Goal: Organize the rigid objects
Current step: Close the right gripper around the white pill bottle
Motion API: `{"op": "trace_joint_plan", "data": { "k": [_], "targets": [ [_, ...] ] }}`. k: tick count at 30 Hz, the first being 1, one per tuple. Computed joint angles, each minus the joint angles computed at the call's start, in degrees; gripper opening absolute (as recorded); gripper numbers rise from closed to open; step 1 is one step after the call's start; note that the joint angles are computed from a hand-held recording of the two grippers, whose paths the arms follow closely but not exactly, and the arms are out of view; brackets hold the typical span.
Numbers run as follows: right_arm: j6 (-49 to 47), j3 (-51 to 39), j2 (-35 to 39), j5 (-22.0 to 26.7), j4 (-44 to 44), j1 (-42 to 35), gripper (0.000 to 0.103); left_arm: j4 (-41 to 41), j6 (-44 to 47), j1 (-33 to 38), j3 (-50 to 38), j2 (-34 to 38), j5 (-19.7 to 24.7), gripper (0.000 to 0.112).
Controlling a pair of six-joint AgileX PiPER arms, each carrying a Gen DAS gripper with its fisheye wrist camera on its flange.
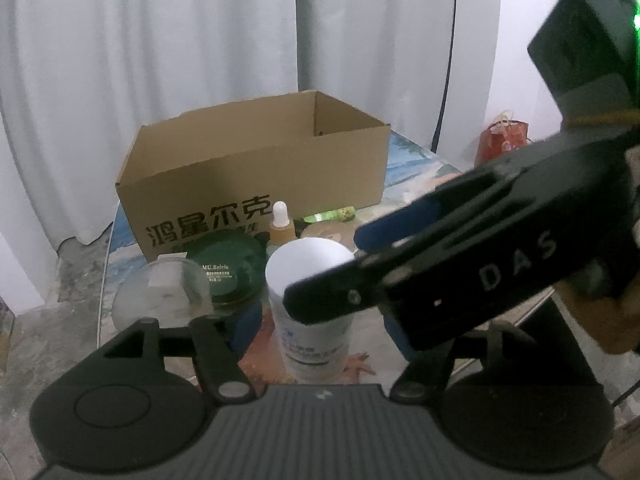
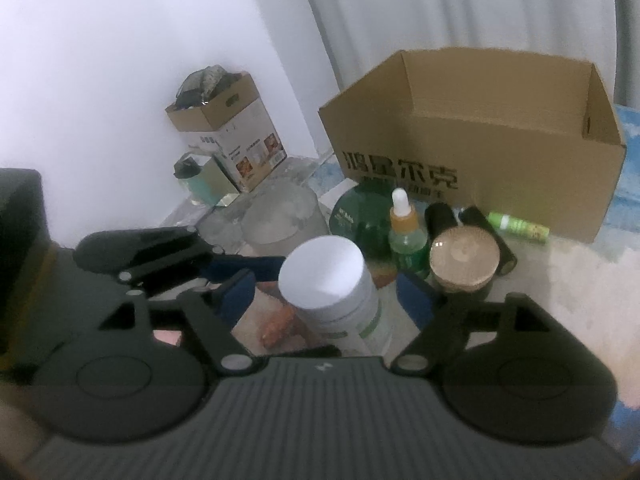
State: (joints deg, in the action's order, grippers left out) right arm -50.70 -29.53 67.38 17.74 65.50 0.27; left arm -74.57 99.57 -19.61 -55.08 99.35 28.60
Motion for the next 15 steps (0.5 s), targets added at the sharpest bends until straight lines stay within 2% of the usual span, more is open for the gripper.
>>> {"op": "trace_joint_plan", "data": {
  "k": [10, 13, 15],
  "targets": [
    [-1.3, -2.7, 3.9, 0.1, -0.6, 0.8, 0.078, -1.3, 1.8, -0.6, -1.1, 3.0, -1.4, 0.068],
    [0.5, -3.3, 4.6, 0.1, -2.9, 1.4, 0.074, -0.2, 0.6, -0.5, -1.9, 3.9, -1.1, 0.065],
    [1.6, -3.7, 5.0, 0.2, -4.1, 1.7, 0.067, 0.3, 0.1, -0.4, -2.3, 4.3, -1.0, 0.061]
  ]
}}
